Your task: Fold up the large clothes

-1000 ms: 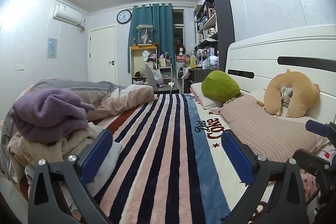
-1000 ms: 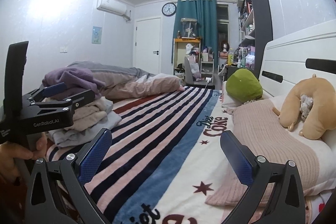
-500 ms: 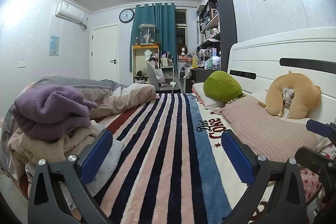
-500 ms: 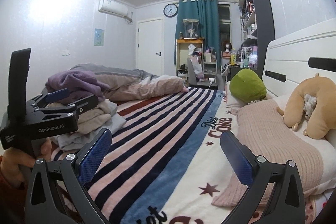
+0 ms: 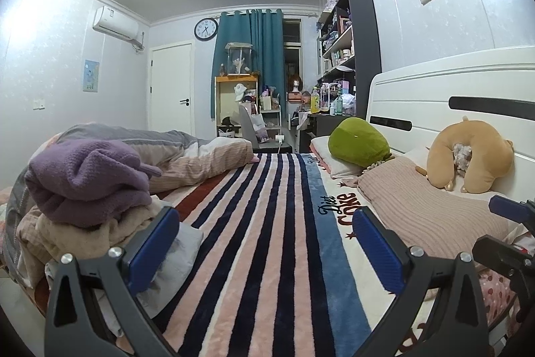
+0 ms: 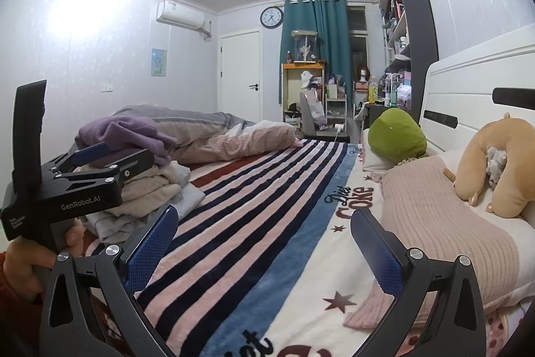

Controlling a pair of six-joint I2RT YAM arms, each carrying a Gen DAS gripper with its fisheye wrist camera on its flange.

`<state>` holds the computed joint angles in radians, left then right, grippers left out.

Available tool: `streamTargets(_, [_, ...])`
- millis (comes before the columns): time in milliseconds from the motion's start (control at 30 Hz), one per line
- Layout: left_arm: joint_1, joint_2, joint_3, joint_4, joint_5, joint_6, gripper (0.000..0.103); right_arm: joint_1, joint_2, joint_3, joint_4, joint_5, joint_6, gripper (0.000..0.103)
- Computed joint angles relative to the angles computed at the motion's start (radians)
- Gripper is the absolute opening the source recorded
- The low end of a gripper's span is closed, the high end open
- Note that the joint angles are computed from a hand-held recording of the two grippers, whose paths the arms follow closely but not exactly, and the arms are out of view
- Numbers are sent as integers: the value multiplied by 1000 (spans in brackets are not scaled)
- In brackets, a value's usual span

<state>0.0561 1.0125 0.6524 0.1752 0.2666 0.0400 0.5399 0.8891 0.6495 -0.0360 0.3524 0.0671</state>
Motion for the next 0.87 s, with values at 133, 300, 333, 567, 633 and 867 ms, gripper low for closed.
streamTargets(133, [5,-4,-2,-1,9,-8,102,25,12,4,5,23,11,103])
streamTargets(300, [3,-5,-2,0,1,-5,102,53,29,9,13,46,24,103])
streamTargets(333, [4,-5,-3,0,3,-5,102,60,36,11,16,53,27,103])
streamTargets(567, [5,-3,0,1,3,-8,102,89,55,12,31,83,53,103])
streamTargets(633, [6,0,2,1,5,-8,102,82,51,9,30,76,51,103])
streamTargets(867, [9,3,2,-2,17,0,102,77,52,9,32,69,51,103])
